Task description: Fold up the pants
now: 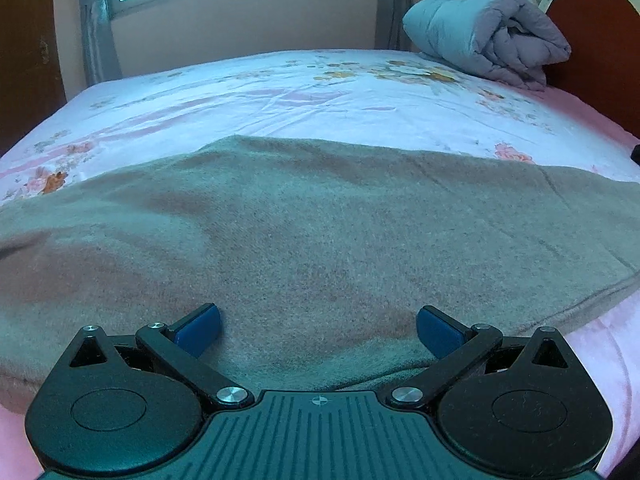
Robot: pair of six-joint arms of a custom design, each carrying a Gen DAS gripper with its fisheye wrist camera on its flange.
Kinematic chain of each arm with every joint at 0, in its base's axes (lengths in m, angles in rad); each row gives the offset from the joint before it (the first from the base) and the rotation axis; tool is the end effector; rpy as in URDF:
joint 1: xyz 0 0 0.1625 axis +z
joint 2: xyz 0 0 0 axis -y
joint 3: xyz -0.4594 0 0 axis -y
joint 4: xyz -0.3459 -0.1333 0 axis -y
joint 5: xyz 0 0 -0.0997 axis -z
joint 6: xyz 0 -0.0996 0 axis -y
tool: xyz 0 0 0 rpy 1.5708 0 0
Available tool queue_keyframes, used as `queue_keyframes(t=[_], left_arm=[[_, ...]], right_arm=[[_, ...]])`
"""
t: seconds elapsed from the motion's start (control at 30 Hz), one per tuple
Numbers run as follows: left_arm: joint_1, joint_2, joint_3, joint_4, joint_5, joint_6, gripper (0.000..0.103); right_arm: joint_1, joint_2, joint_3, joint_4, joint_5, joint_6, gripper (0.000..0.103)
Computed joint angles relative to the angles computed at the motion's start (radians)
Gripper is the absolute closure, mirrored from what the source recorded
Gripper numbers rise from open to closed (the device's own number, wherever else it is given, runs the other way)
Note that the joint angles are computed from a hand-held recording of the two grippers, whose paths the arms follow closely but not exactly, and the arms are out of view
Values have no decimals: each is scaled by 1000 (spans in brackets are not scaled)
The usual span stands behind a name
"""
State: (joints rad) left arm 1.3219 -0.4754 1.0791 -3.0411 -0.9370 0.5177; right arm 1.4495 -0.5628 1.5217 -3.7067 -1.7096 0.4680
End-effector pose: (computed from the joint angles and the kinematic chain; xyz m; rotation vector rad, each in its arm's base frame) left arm -0.0154 -0.8411 0.2004 0.5252 2.2159 -0.9333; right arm 0.0319 -0.7258 0.1787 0.8519 2.4005 -1.7032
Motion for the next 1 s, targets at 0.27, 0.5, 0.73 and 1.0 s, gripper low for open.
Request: queue_keyframes(t=[0.27, 0.5, 0.73, 1.0], left_arm=[[6, -7, 11, -10, -24, 2, 0], [7, -7, 14, -19, -28, 3, 0], [-7, -7, 14, -11, -9, -37, 0], [-78, 112, -57, -15, 22, -121, 0]], right_arm=[[40, -3, -16, -39, -6, -205, 103], [0, -8, -25, 64, -17, -101, 103], [-15, -18, 69, -86, 21, -28, 63], [2, 8, -4, 0, -4, -85, 60]])
